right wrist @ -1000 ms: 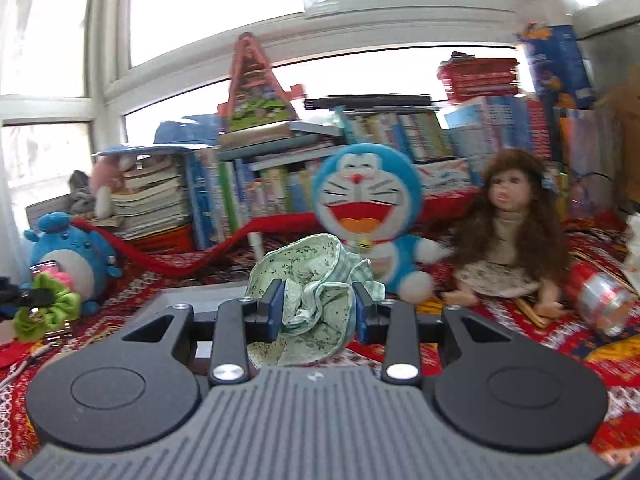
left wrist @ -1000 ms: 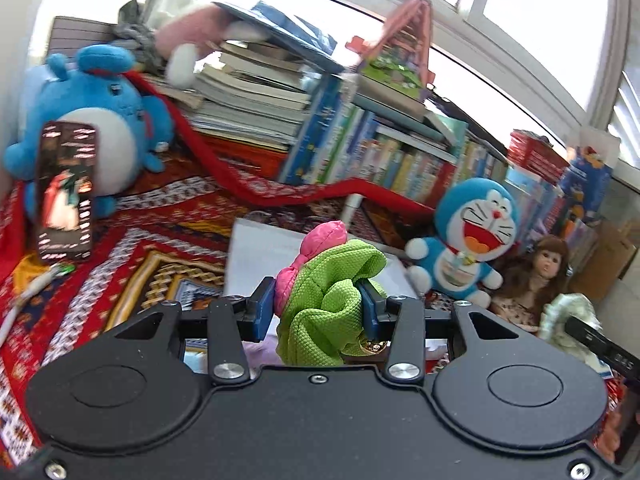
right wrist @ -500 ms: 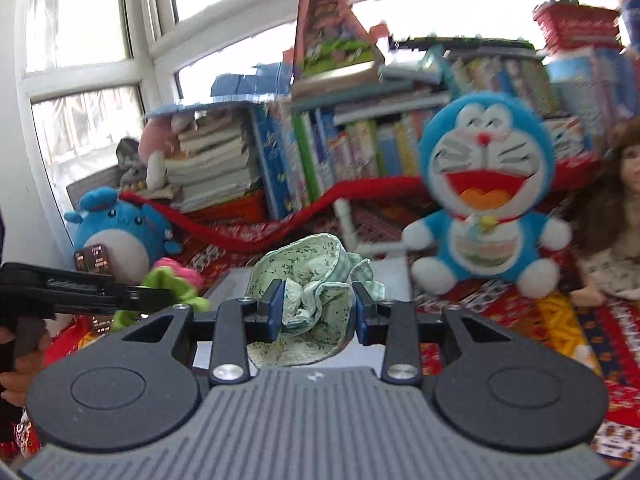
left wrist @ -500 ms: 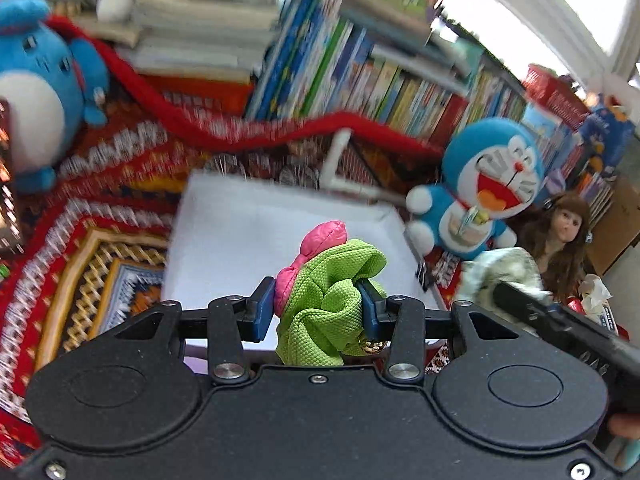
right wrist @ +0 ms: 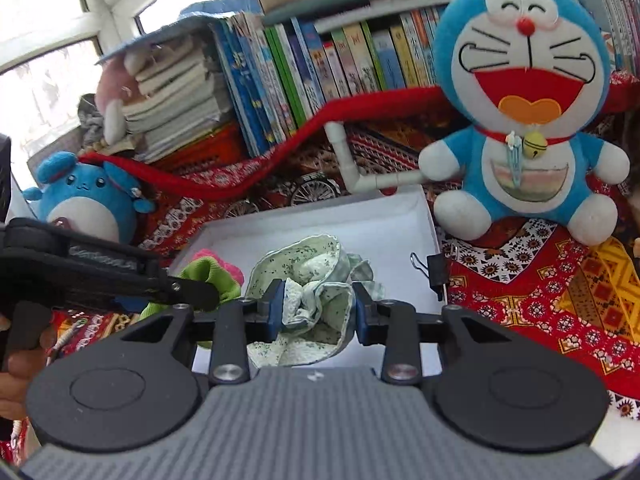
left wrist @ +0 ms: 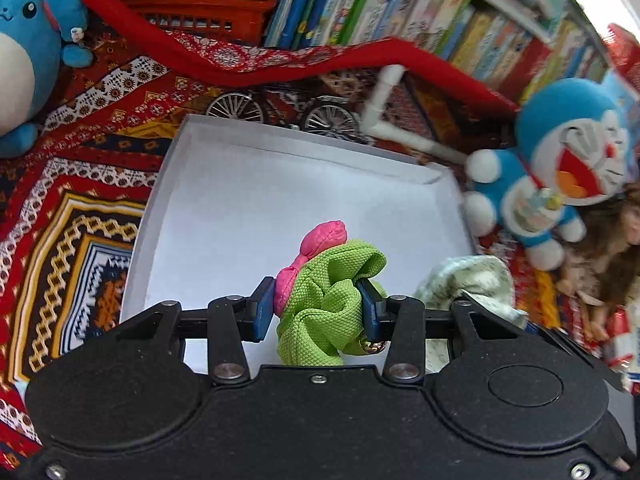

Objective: Organize soft objects
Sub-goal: 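Carry both scrunchies over the white box tray with the left and right tools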

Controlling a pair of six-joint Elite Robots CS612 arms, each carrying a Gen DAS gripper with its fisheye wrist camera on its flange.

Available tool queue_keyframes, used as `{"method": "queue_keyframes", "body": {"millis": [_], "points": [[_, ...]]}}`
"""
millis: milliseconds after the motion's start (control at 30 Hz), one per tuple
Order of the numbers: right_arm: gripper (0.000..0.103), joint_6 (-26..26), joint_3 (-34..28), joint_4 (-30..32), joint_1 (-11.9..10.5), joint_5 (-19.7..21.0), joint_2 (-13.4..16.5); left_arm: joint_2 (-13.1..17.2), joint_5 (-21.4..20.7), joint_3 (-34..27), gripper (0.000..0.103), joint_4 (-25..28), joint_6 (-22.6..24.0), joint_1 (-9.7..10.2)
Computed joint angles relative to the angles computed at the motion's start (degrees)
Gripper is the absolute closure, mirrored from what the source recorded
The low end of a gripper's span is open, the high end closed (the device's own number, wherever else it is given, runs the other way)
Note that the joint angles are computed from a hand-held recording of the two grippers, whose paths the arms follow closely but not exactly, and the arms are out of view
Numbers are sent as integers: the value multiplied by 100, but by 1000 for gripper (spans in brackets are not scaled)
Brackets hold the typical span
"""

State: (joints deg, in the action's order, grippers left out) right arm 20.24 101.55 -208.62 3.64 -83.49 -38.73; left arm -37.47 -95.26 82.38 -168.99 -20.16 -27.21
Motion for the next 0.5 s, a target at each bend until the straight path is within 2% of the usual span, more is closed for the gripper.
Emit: {"method": "queue_keyframes", "body": {"millis": [200,500], "points": [[61,-134,-182,393,8,-39,56,149,14,-323,62,497,-52,-21],[58,-156,-286,617,22,-8,107,208,129,-453,61,854,152,-55]]}}
